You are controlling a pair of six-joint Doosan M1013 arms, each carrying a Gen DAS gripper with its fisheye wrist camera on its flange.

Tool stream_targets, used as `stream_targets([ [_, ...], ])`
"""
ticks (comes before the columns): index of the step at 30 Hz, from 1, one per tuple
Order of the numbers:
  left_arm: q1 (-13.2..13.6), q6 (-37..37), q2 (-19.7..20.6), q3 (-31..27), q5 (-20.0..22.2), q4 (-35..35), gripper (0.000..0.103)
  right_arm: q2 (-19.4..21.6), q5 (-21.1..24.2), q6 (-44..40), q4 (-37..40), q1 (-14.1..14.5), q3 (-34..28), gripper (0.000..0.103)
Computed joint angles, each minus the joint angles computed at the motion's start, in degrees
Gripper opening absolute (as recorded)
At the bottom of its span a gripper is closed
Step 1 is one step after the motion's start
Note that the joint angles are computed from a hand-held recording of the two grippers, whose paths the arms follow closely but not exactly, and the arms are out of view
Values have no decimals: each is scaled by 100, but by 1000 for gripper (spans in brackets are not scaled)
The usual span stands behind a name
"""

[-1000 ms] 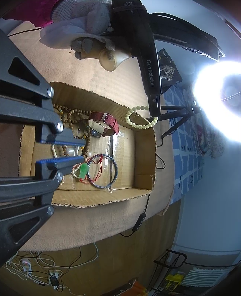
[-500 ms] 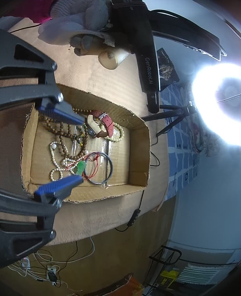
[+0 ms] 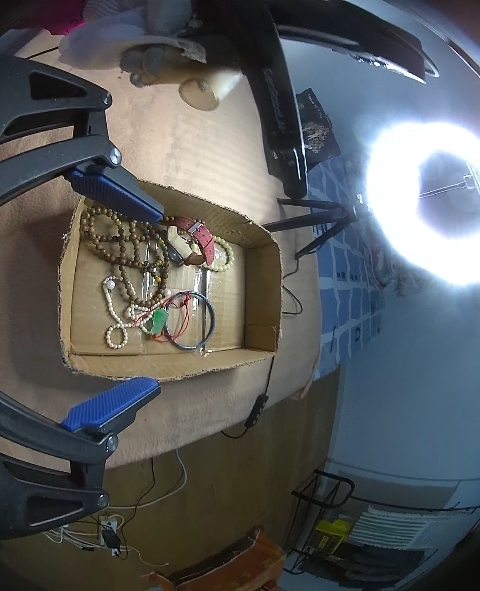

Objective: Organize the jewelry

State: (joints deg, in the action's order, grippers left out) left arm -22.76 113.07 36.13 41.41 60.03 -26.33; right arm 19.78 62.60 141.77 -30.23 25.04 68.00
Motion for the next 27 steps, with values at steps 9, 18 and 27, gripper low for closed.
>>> stream_targets([
  [9,115,267,-497,636,-336,-207,44,-87,176,282,-563,244,-38,98],
  [18,261,599,-1050,1436,-719,-300,62,-146,279,420,-814,432,-33,100],
  [27,428,770,-1569,2134,-1007,-363,74,-168,350,614,-1176,671,-86,103],
])
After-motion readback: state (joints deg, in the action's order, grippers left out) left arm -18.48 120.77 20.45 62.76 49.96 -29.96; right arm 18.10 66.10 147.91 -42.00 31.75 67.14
